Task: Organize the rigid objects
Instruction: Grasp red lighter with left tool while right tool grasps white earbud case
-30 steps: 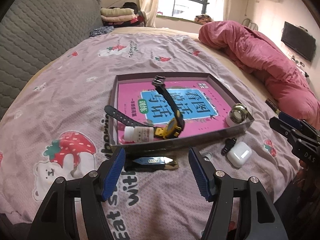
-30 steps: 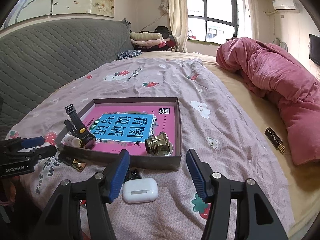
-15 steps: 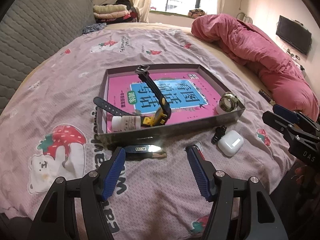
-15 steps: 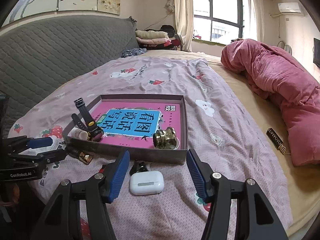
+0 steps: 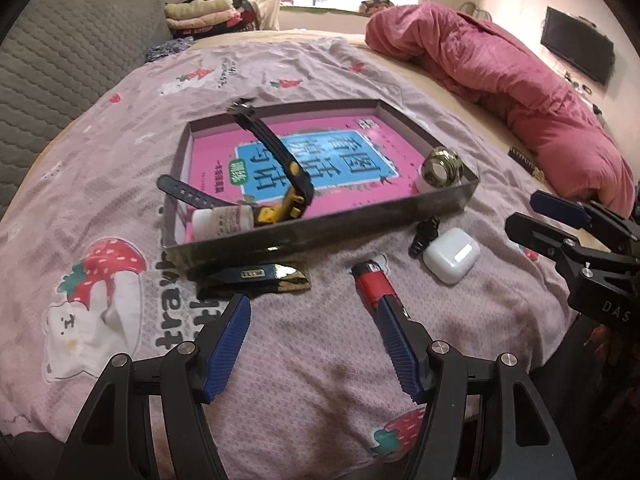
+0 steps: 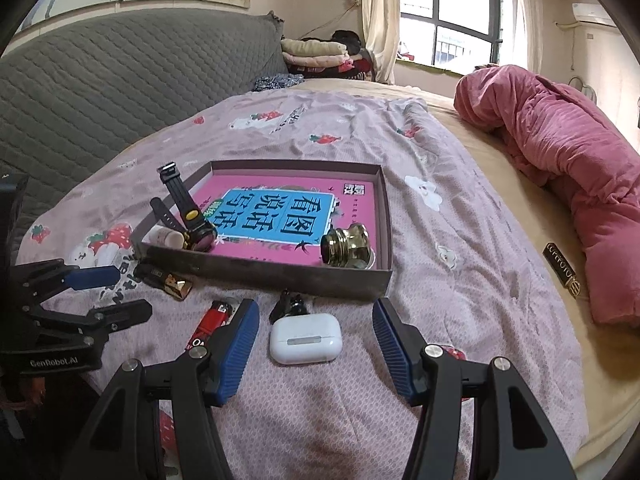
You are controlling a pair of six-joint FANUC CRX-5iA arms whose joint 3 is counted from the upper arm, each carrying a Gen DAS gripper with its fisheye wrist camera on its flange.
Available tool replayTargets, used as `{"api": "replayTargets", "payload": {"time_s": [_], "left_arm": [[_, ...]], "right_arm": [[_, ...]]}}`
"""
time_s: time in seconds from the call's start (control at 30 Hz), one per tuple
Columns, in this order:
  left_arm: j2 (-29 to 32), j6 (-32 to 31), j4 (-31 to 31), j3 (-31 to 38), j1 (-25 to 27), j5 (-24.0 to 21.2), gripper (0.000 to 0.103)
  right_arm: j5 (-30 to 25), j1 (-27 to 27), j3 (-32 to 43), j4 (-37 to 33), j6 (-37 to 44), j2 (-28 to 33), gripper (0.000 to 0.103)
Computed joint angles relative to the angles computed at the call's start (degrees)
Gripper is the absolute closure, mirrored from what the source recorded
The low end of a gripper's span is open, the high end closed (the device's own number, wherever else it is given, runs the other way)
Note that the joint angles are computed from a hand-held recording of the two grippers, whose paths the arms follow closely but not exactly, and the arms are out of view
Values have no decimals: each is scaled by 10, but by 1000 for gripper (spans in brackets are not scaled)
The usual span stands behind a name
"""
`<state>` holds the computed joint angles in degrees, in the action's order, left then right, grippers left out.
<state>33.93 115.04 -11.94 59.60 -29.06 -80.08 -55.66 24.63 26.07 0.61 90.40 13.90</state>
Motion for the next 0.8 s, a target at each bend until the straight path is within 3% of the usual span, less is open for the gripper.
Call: {"api": "replayTargets", "payload": {"time_s": [0.47, 0.8], "left_arm": [[37, -47, 29, 35, -8, -18, 36], [52, -33, 67, 36, 3, -14, 36]], "right_arm": [[-60, -5, 44, -25, 24, 38, 44], [-91, -3, 68, -6, 17, 69, 44]]}}
